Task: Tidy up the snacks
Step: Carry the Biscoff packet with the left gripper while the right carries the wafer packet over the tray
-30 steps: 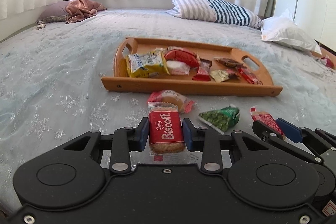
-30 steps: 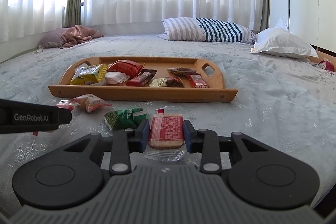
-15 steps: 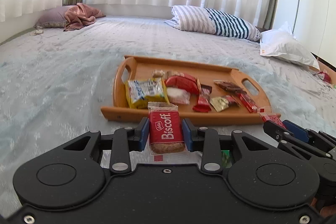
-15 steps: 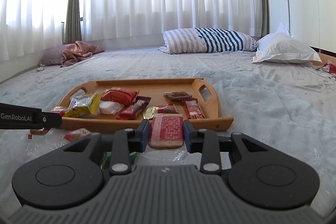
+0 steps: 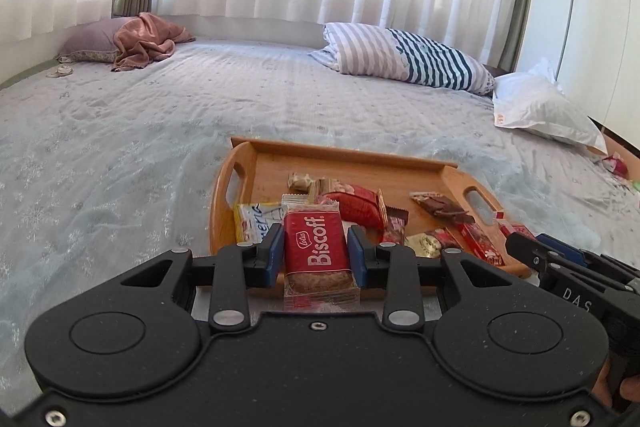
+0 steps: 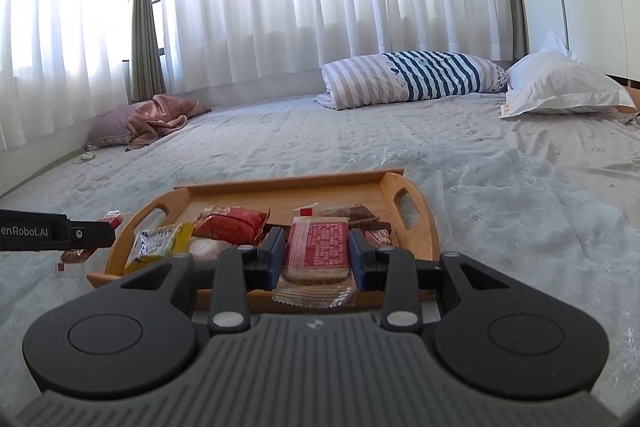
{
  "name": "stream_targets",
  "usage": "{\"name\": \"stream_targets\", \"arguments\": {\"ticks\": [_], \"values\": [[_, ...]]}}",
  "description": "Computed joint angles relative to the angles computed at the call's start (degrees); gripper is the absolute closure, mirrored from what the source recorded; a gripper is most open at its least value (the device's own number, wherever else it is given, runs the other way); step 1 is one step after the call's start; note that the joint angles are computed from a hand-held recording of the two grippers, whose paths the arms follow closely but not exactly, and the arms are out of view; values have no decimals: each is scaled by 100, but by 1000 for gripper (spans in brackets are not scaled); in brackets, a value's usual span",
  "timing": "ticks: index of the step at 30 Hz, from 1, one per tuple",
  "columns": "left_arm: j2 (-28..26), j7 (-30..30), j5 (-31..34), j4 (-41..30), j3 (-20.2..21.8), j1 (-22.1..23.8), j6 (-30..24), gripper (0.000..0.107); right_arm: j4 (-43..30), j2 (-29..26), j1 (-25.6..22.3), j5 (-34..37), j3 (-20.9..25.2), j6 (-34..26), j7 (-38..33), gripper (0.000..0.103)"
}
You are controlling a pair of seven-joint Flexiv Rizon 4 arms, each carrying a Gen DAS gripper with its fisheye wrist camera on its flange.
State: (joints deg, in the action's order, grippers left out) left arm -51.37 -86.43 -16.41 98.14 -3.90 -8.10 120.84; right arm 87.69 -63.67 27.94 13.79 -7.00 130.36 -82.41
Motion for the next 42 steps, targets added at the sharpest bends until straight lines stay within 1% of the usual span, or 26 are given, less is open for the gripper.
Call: {"name": "stream_targets", "arguments": {"ticks": [3, 7, 8, 11, 13, 16, 17, 20, 21, 22, 23, 24, 26, 27, 31, 33, 37, 42], "values": [[-51, 44, -3, -180, -2, 34, -122, 75, -139, -4, -167, -269, 100, -130, 115, 65], [-157, 17, 127, -500, -159, 252, -303, 75, -438, -87, -225, -421, 36, -346, 206, 65], [-190, 44, 154, -594, -150, 269, -350, 75, -515, -106, -316, -573, 110, -384, 275, 65], [-314, 192, 27, -960, 23, 183, -633, 75, -778, -191, -799, -1362, 566, -584, 716, 65], [-416, 263, -76, -1244, 79, 177, -872, 75, -1056, -296, -1049, -1822, 779, -839, 1064, 65], [-616, 314, -335, -1733, 265, 94, -1262, 75, -1564, -494, -1284, -2336, 946, -1360, 1543, 65], [-692, 334, -386, -1904, 318, 79, -1396, 75, -1788, -601, -1438, -2626, 1116, -1559, 1712, 65], [-990, 365, -572, -2508, 660, -70, -1890, 75, -2500, -1012, -1932, -3590, 1838, -2185, 2117, 65], [-1099, 342, -631, -2711, 832, -145, -2076, 75, -2728, -1159, -2063, -3870, 2088, -2385, 2173, 65], [-1228, 243, -745, -2936, 1179, -316, -2303, 75, -3005, -1331, -2156, -4092, 2325, -2620, 2194, 65], [-1375, 111, -799, -3163, 1495, -453, -2483, 75, -3237, -1472, -2219, -4245, 2539, -2860, 2162, 65], [-1512, 14, -776, -3378, 1659, -499, -2597, 75, -3456, -1612, -2281, -4359, 2805, -3124, 2062, 65], [-1741, -98, -674, -3779, 1774, -477, -2846, 75, -3824, -1856, -2347, -4414, 3280, -3537, 1791, 65], [-1865, -155, -635, -4012, 1806, -450, -3016, 75, -3979, -1953, -2335, -4402, 3410, -3678, 1669, 65], [-2264, -618, -547, -4744, 2098, -417, -3698, 75, -4361, -2124, -2139, -4167, 3274, -3888, 1464, 65], [-2395, -928, -444, -4943, 2369, -464, -3933, 75, -4504, -2171, -2034, -4012, 3108, -3938, 1438, 65], [-2427, -968, -147, -4995, 2127, -342, -3889, 75, -4668, -2215, -1802, -3635, 2569, -3870, 1508, 65], [-2485, -1169, 208, -5162, 2061, -265, -4048, 75, -4786, -2231, -1574, -3176, 2013, -3903, 1547, 65]]}}
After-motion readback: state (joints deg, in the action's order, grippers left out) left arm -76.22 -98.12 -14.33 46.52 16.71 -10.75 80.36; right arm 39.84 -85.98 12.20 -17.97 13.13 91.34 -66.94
